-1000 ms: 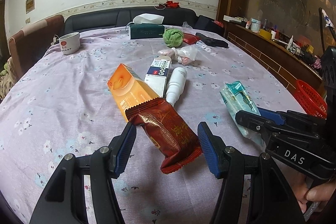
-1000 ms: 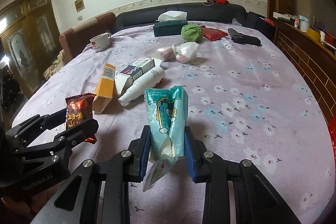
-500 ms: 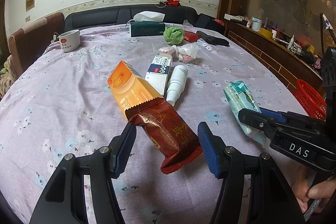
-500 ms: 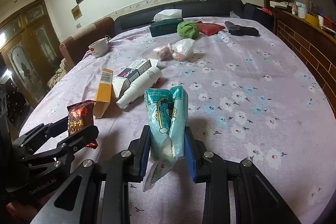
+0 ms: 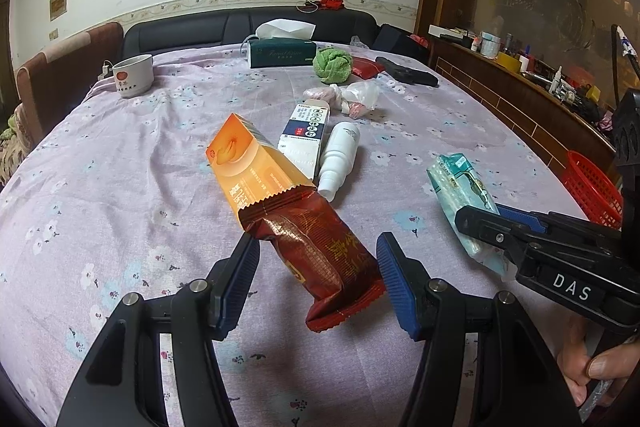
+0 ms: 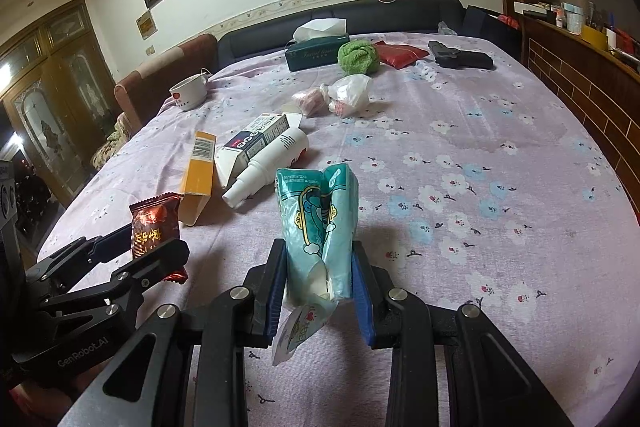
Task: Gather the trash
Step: 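Lift the chocolate wrapper and wet-wipe pack off the table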
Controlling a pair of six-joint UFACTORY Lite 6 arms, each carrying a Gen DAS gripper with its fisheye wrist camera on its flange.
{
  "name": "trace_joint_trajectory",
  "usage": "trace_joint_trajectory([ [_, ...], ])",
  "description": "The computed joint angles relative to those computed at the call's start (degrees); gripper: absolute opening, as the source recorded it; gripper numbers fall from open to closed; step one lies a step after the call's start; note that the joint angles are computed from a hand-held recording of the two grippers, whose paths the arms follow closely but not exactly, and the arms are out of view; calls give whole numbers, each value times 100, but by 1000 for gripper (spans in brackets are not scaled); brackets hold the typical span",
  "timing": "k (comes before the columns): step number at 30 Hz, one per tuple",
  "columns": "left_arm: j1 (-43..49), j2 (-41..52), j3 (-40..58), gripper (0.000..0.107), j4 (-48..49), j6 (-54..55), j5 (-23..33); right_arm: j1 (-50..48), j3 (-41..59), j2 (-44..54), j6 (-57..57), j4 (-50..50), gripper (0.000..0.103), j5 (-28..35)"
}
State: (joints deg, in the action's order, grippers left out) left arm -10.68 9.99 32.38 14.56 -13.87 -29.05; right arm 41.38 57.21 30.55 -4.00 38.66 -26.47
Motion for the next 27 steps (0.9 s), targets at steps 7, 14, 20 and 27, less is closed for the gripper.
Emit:
trace_joint_trajectory([
  [7, 4, 36, 16, 60, 0, 6, 1, 0, 5, -8, -37, 27, 33, 27],
  [14, -10, 32, 25, 60, -8, 1, 21, -16, 13, -11, -46, 22, 33, 51],
  [20, -2, 34, 23, 60, 4, -10, 17, -16, -15, -49, -97, 75, 33, 60],
  [27, -13, 35, 33, 60, -14, 0, 33, 16, 2, -28, -168, 171, 33, 37],
])
